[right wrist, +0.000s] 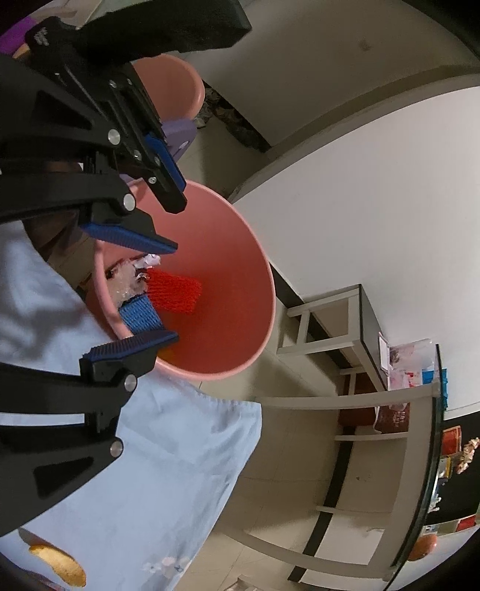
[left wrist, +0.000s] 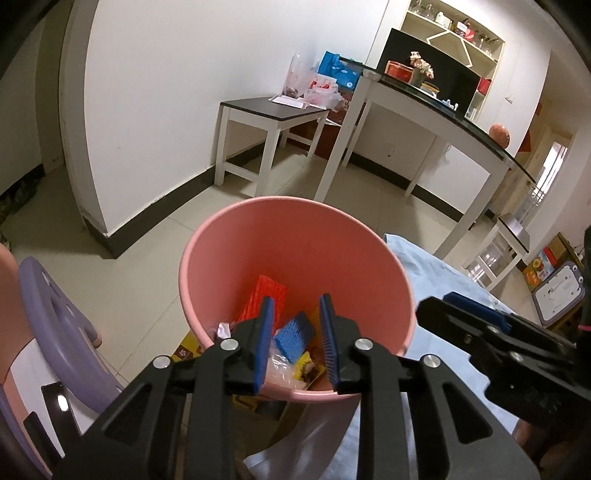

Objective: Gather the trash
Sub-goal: 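Carry the orange peel and bubble wrap over the pink bucket and open both tools, then move both tools back over the remaining peel and plastic bag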

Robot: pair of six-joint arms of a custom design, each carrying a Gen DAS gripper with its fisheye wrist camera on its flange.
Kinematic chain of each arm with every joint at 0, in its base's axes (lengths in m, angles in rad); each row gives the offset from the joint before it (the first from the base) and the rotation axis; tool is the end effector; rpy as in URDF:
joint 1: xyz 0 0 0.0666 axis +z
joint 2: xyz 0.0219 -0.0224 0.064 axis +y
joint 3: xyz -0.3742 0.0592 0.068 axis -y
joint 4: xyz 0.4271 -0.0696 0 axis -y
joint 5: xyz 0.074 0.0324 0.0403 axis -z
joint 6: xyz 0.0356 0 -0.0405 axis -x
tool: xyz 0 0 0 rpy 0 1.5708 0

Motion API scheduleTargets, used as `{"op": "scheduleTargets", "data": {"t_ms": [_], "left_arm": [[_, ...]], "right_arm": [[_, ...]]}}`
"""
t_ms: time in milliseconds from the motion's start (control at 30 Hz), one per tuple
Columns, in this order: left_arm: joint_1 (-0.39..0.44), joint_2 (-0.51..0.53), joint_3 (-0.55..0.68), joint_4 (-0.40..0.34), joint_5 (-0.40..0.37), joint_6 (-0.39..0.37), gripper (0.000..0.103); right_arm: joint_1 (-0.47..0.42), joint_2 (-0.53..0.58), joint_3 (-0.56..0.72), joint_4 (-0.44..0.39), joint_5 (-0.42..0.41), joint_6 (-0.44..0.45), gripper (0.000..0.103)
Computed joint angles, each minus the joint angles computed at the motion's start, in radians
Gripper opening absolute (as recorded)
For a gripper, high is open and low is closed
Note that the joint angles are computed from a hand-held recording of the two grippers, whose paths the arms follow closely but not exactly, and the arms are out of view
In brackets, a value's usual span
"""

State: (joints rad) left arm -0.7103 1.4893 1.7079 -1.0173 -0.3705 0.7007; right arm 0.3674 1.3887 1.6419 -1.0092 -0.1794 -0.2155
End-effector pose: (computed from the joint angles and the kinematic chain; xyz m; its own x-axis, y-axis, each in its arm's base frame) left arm 0.4257 -0.3497 0.5248 -0.6836 -0.2048 -0.7005 -0.0320 0.9673 -0.2515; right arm 0.4773 0.1901 0.5430 -0.7269 -0.0543 -0.6846 -0.3267 0.9042 0.2752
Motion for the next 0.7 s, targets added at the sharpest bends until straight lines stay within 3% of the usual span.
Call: {"op": "scheduleTargets", "data": {"t_ms": [200,333,700], "left_arm": [[-0.029,-0.005,0.013,-0.006,-0.024,-0.015,0.025],[-0.064,0.008,0.044,-0.048,-0.084,-0.012,0.025],[-0.146,0.027,0.094,-0.061,-0.126,-0.017,0.025]], "right_arm": [[-0.007,-0.077,-0.061,0.013,0.017,0.012,0.043],[0.0,-0.148,-0.118,0.024,0.048,0.031,0.052],[-0.012,-0.33,-0.246,0.017,0.108,0.071,0.055]]}}
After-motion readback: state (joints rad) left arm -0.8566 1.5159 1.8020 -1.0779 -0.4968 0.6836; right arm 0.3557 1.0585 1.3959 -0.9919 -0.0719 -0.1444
